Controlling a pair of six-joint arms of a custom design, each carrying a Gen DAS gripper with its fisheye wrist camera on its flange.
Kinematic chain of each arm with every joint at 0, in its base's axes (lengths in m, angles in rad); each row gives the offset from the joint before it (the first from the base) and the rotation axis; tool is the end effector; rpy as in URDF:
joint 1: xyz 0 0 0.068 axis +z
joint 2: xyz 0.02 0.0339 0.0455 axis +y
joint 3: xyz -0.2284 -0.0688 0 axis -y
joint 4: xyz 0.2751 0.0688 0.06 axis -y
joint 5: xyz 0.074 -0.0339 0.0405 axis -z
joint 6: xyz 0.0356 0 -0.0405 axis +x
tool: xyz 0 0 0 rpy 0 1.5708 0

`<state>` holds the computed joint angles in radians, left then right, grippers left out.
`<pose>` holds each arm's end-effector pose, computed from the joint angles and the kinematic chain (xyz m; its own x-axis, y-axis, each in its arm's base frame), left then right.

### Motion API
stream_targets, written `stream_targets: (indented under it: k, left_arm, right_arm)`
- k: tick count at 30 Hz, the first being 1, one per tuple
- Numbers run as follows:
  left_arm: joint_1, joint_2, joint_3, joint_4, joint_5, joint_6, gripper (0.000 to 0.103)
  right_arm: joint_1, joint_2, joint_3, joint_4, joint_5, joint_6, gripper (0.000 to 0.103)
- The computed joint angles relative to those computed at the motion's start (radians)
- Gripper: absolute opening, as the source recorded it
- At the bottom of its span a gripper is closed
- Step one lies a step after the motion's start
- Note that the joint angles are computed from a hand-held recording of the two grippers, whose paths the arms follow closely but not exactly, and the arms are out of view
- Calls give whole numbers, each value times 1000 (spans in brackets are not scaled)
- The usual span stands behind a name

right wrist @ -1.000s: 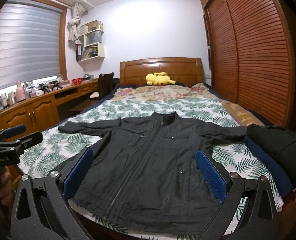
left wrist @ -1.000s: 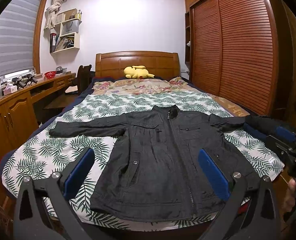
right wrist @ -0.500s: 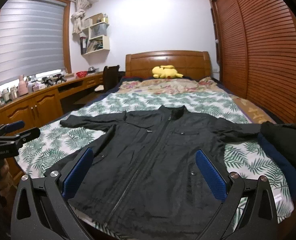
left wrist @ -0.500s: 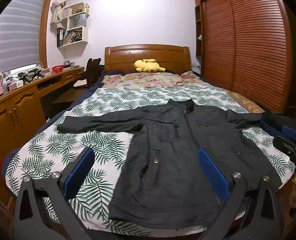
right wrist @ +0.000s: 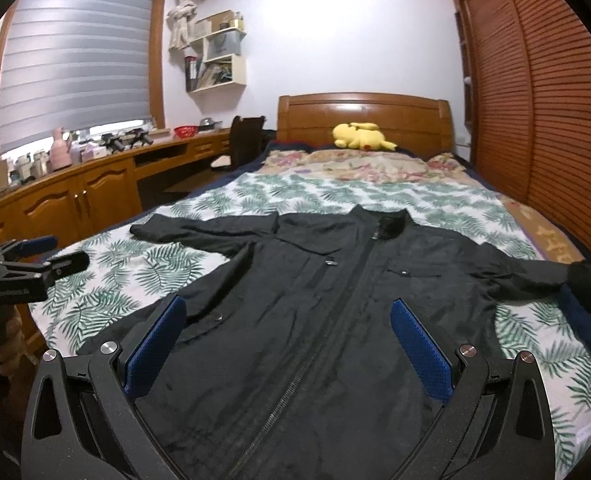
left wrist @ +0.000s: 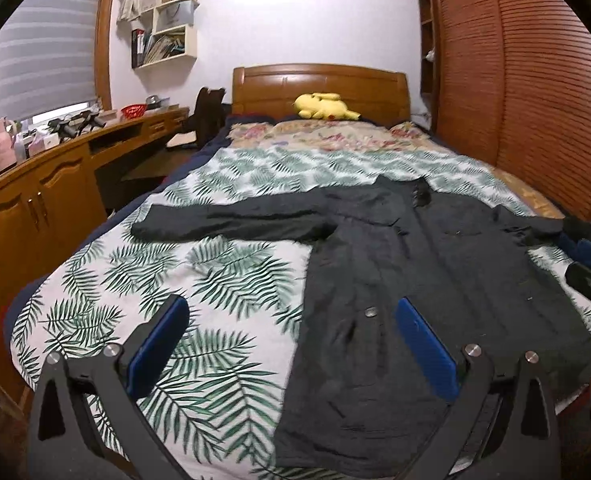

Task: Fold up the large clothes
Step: 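Move the left gripper down to the sleeve cuff nearest it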

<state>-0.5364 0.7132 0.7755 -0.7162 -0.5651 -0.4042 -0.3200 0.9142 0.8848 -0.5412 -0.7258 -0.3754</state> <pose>0.1823 -0.0862 0.2766 -0.5068 -0.0851 -0.8579 -0.1447 0.9894 -0.0127 0.2372 -0.0537 0.2919 -0.3689 -0.1667 -0.9144 -0.4624 0.8863 0.0250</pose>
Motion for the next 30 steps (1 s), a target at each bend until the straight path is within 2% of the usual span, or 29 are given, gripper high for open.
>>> stream_targets:
  k: [4, 11, 15, 19, 25, 30]
  left_arm:
    - [94, 1, -49, 38, 72, 30, 103]
    - [211, 55, -50, 82, 106, 140, 103]
    - [365, 65, -29, 125, 241, 251, 103]
    - [523, 152, 30, 179, 363, 376, 103]
    - [779, 387, 153, 277, 580, 488, 103]
    - [922, 623, 290, 327, 745, 533, 103]
  right_arm:
    - [60, 62, -11, 61, 44, 9, 103]
    - [161, 188, -1, 147, 136, 23, 103]
    - [205, 254, 30, 155, 179, 21, 103]
    - [266, 319, 61, 183, 237, 18, 103]
    - [357, 442, 140, 218, 322, 25, 103]
    - [427, 572, 248, 219, 373, 31, 103]
